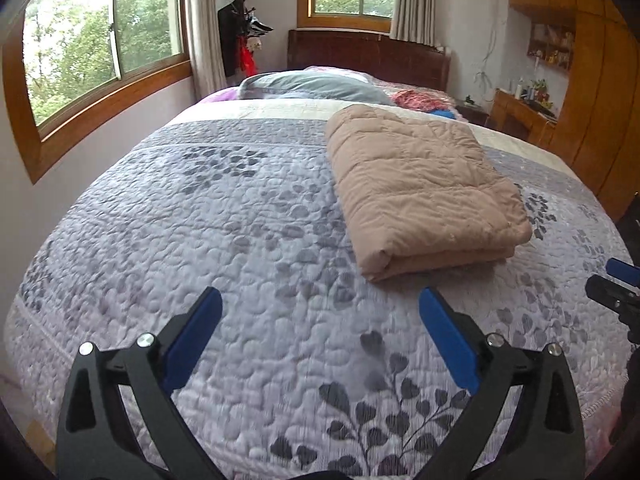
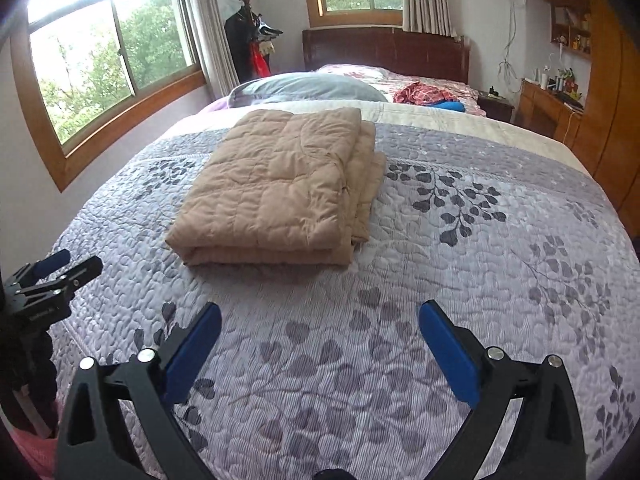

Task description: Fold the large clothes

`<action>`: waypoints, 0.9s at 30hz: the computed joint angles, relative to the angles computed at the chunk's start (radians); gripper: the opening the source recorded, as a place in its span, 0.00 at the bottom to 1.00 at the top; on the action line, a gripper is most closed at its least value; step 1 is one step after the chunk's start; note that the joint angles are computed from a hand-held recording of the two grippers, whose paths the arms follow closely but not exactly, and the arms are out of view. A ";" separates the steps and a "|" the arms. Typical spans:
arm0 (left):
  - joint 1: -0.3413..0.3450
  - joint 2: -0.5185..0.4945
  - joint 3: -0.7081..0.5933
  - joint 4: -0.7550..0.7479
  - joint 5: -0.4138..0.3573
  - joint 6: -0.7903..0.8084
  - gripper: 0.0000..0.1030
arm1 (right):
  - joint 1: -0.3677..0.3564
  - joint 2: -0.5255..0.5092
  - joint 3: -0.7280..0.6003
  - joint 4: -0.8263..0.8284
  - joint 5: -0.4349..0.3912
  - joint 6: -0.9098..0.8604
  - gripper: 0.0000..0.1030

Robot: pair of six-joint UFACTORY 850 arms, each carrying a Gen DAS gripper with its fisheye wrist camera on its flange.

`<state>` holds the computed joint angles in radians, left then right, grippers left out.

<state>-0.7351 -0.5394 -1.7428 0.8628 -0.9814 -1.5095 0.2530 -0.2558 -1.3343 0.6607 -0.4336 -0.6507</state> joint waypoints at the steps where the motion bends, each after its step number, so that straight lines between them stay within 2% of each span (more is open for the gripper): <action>1: -0.005 0.005 0.007 0.006 0.001 -0.011 0.95 | 0.001 0.005 0.004 -0.006 -0.001 0.009 0.96; 12: -0.048 0.023 0.031 0.041 -0.032 -0.048 0.95 | 0.008 0.050 0.067 0.013 0.007 0.015 0.96; 27: -0.057 0.026 0.034 0.046 -0.040 -0.057 0.95 | 0.007 0.056 0.073 0.007 0.013 0.022 0.96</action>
<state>-0.7918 -0.5132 -1.7093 0.9087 -1.0216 -1.5670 0.2596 -0.2003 -1.2612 0.6672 -0.4206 -0.6286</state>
